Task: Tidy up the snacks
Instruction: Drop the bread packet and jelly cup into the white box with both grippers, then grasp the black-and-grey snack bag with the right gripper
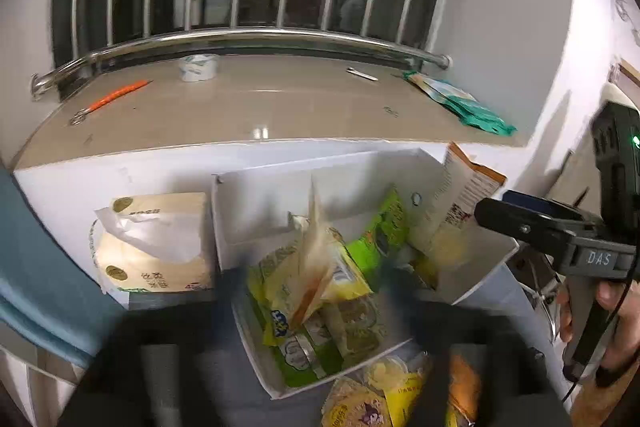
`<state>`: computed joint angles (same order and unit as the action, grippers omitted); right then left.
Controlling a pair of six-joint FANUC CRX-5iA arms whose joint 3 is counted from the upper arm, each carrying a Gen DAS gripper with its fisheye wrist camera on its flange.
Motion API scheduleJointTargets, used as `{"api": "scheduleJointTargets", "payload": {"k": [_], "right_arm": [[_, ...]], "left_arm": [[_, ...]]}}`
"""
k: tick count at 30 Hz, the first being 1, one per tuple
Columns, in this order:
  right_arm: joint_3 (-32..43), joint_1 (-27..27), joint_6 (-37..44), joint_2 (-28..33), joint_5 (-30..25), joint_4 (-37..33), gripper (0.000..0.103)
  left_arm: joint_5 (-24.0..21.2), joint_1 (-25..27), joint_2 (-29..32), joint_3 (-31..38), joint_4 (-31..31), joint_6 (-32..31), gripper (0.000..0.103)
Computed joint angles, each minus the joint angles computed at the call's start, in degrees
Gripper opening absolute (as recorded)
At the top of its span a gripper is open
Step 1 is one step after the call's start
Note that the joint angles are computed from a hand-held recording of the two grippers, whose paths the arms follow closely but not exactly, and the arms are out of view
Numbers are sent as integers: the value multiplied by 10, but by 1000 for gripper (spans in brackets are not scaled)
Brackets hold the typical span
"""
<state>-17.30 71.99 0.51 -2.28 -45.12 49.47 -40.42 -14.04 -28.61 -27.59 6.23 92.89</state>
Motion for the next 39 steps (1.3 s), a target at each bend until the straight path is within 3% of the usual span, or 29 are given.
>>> {"api": "scheduleJointTargets", "payload": {"k": [3, 11, 18, 27, 31, 33, 39], "right_arm": [[-25, 1, -51, -8, -7, 56, 103], [-59, 24, -105, -43, -18, 96, 103], [-104, 88, -148, -89, -54, 138, 103], [-167, 255, -225, -142, -204, 188, 103], [-189, 334, -271, -152, -269, 174, 103], [-201, 364, -298, -155, -291, 165, 103], [-206, 447, -334, -138, -372, 102, 103]], "left_arm": [[2, 3, -10, -7, -2, 2, 103], [-19, -15, -32, -4, -32, 22, 103], [-62, -85, -70, 15, -121, 84, 103], [-203, -314, -106, 74, -347, 322, 103], [-277, -443, -103, 87, -428, 416, 103], [-287, -477, -114, 76, -435, 450, 103], [-394, -675, -105, 64, -535, 639, 103]]}}
